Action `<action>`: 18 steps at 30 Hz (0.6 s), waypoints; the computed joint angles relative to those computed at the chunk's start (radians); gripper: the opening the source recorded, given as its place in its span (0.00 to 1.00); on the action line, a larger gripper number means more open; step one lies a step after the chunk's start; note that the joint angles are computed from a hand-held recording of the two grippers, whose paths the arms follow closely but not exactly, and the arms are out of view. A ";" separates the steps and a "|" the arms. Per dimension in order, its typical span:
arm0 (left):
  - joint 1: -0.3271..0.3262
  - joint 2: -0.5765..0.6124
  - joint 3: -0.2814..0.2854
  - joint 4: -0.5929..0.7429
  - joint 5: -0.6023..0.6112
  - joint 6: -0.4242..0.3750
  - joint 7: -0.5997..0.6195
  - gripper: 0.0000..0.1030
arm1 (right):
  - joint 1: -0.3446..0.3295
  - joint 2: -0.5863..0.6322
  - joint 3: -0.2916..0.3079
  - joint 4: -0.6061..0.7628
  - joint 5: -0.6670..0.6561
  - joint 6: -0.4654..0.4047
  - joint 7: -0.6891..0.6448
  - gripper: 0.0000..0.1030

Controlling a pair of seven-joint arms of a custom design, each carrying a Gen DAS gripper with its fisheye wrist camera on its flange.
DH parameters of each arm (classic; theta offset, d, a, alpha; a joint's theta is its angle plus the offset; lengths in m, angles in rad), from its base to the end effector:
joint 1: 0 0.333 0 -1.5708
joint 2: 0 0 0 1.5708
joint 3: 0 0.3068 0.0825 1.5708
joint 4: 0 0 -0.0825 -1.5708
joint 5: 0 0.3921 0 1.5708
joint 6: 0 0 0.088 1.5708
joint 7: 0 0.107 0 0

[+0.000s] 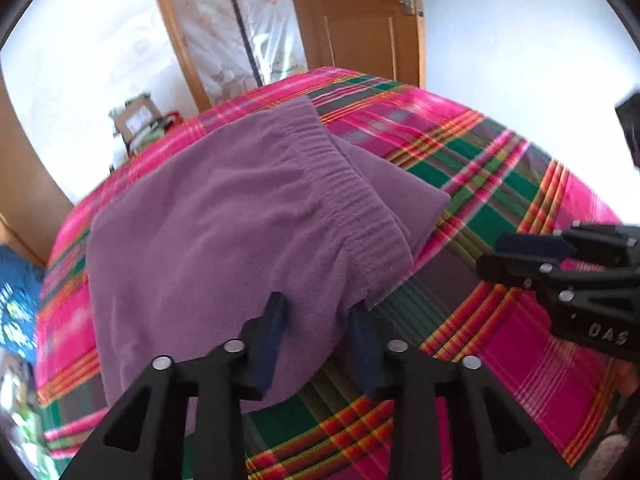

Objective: Fold clothes
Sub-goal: 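Grasp the elastic-edged corner of the purple blanket with the left gripper while the right gripper grasps the adjacent edge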

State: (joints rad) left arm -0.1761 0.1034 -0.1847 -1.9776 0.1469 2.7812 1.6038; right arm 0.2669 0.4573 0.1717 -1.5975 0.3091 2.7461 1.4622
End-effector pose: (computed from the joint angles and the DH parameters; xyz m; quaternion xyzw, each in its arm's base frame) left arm 0.5902 -0.2259 0.4858 -0.4770 0.8081 -0.2563 0.2318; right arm 0.6739 0.2799 0.4375 -0.7391 0.5688 -0.0833 0.3512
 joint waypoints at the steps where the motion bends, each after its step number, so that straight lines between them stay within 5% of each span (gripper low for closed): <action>1: 0.009 -0.002 -0.005 0.001 -0.043 0.000 0.023 0.13 | 0.001 0.002 -0.002 0.004 -0.002 -0.003 0.001 0.29; 7: 0.043 -0.036 -0.016 -0.013 -0.274 0.021 0.107 0.07 | -0.015 -0.010 0.024 -0.008 0.022 0.027 -0.045 0.29; 12: 0.043 -0.034 0.011 -0.004 -0.215 0.070 -0.007 0.07 | -0.028 -0.010 0.057 -0.007 0.075 0.074 -0.129 0.29; 18: 0.054 0.005 0.013 0.049 -0.222 -0.005 -0.060 0.08 | -0.014 0.051 0.064 0.090 0.088 0.041 -0.160 0.29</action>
